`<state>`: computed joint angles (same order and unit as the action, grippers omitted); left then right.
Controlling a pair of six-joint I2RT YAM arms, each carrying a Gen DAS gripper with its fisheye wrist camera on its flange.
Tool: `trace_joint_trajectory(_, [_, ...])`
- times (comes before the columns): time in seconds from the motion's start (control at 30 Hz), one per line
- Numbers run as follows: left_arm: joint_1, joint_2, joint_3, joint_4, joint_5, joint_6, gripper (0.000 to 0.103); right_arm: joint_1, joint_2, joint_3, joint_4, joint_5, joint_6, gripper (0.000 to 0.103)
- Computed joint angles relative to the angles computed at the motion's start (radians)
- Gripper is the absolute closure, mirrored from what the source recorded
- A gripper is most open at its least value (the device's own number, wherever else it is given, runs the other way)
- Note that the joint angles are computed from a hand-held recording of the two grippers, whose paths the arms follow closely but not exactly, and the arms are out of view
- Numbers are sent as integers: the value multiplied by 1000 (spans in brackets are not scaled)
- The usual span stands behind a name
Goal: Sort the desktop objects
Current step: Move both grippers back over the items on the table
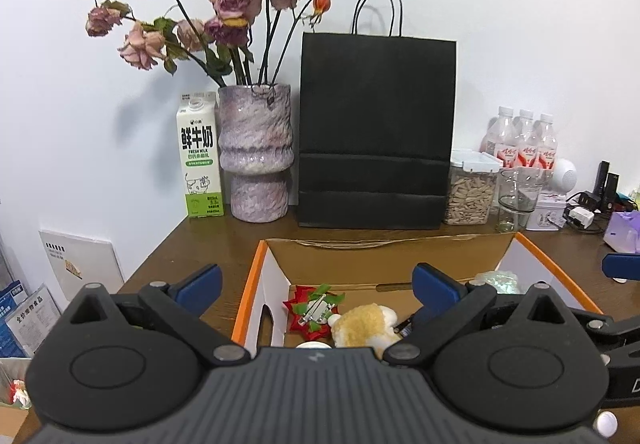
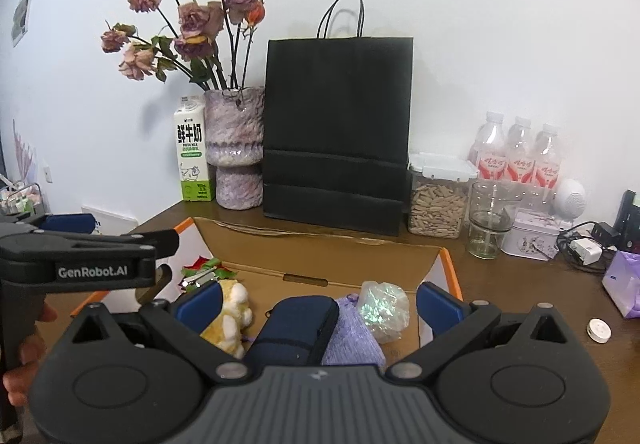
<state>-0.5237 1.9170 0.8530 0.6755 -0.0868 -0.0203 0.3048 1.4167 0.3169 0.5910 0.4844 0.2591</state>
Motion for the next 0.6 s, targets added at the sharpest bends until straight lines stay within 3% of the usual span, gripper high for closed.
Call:
trace_joint_trajectory(0.3, [10, -134, -168, 56, 16, -21, 0, 119, -224, -119, -121, 108, 50, 0])
trace_joint_trajectory(0.6, [39, -267, -341, 96, 49, -36, 0, 343, -456, -196, -391, 304, 195, 0])
